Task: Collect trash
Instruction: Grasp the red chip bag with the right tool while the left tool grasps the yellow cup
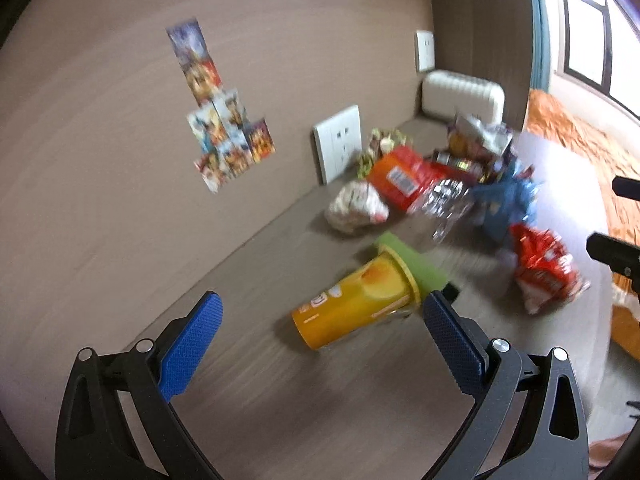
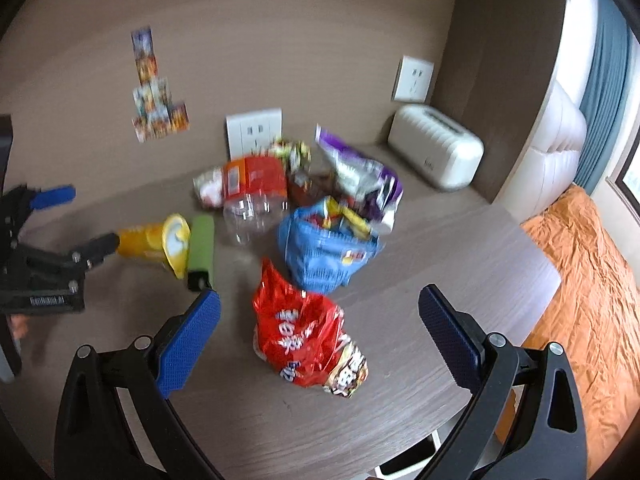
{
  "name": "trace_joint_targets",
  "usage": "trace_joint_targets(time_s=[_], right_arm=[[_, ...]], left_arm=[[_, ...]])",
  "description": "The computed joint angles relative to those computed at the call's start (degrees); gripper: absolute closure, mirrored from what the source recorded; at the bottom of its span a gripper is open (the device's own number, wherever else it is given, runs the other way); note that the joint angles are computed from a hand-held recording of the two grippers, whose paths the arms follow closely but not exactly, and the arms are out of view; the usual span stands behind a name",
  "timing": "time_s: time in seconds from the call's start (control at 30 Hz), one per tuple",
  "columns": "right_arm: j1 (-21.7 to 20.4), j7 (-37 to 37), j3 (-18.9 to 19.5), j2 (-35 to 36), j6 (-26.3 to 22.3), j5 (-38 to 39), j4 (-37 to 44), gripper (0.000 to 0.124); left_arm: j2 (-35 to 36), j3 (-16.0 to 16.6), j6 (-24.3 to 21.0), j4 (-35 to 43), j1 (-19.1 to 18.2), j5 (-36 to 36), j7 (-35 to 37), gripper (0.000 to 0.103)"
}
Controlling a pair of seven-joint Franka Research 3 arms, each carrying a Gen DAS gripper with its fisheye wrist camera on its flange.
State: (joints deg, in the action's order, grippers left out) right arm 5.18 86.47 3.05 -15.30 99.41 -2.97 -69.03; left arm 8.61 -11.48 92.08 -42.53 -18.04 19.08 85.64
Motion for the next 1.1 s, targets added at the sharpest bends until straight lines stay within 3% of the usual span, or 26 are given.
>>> trace_joint_targets(time_s=[0.23, 0.37, 0.57, 0.63, 0.7, 0.83, 1.03, 1.1], right_arm=[[-0.28, 2.47, 0.73, 0.43, -2.33, -2.32, -4.9, 0.025], [-0.15, 4.0, 0.14, 1.06, -3.78, -1.68, -5.86, 0.025], [-0.07, 5.51, -1.03, 0.36, -1.18, 1.18, -8.2, 0.025], [0.04, 5.0, -0.96, 0.5, -0.8, 1.45, -8.28, 0.027], [0.35, 3.87, -0.78, 0.68, -0.91, 1.49, -8.09, 0.039], [0.69, 3.01, -0.9, -0.13, -0.54, 2.57, -8.83, 0.05], [0.28, 4.21, -2.12, -0.19, -1.64, 6.3, -6.76, 0.052], [0.17, 4.05, -2.55, 0.04, -1.88, 7.44, -5.36, 0.052]], left_arm=[[0.23, -0.03, 3.36, -6.05, 3.31, -5.69, 9.37, 0.005], [2.09, -0.36, 3.02, -5.22, 3.79, -8.19, 13.65, 0.005], [2.39, -0.63, 5.86, -7.73, 4.53, -12.11, 16.09, 0.005], [3.62, -0.64, 4.63, -5.64, 5.14, -14.31, 16.23, 0.01], [5.65, -0.76, 3.99, -2.9, 5.38, -16.08, 15.66, 0.028], [7.55, -0.28, 3.51, 0.05, 4.1, -14.15, 14.05, 0.048], [7.27, 0.41, 0.57, 2.66, 3.35, -12.41, 12.02, 0.054], [4.35, 0.38, 1.17, -0.67, 3.37, -12.65, 10.26, 0.055]])
